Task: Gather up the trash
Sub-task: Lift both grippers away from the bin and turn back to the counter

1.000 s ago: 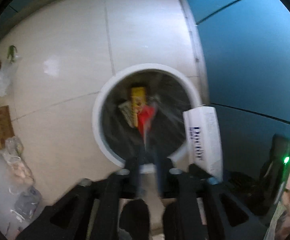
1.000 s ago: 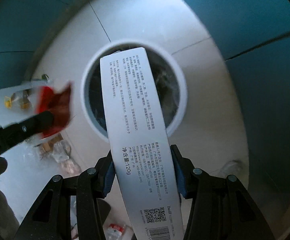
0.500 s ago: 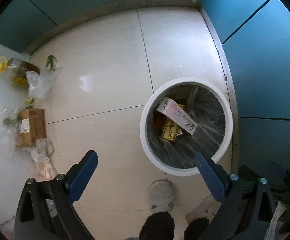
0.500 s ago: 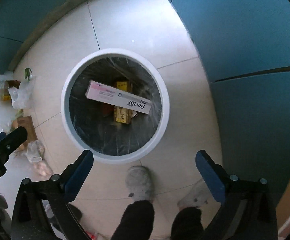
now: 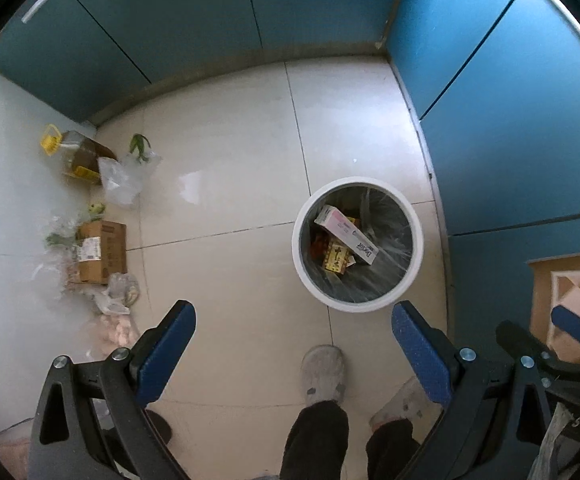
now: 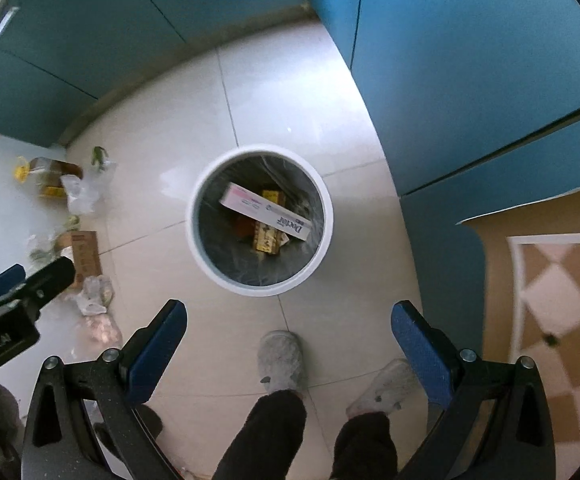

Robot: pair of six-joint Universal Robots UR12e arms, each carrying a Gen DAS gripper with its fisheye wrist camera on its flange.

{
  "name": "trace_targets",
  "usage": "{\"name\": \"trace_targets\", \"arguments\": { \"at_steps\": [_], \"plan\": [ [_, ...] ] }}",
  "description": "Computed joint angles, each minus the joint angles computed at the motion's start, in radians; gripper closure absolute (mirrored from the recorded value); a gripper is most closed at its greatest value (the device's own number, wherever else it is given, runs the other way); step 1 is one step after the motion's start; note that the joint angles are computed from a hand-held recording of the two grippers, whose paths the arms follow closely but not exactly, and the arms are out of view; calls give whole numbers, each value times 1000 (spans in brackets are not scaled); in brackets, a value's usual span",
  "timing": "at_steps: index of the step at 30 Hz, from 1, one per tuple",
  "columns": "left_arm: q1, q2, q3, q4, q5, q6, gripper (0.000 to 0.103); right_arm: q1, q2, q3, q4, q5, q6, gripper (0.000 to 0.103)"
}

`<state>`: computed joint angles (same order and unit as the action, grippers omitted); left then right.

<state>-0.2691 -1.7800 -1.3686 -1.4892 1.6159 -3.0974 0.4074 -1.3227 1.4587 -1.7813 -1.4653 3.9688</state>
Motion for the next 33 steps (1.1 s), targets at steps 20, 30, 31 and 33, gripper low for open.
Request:
{"name": "trace_targets", "arguments": {
  "at_steps": [20, 30, 31, 33],
  "plan": [
    [-6, 139, 221, -215, -56, -13, 3, 67, -89, -364, 245, -87, -74, 0],
    [-64, 178, 279, -195, 34, -44, 3, 95, -141, -447, 256, -103, -55, 0],
    [-71, 179, 285, -190, 37, -44, 3, 95, -150, -444, 249, -102, -45, 0],
    [-93, 179, 293, -155, 46, -48, 3, 91, -181, -412, 208, -85, -7, 0]
  ]
}}
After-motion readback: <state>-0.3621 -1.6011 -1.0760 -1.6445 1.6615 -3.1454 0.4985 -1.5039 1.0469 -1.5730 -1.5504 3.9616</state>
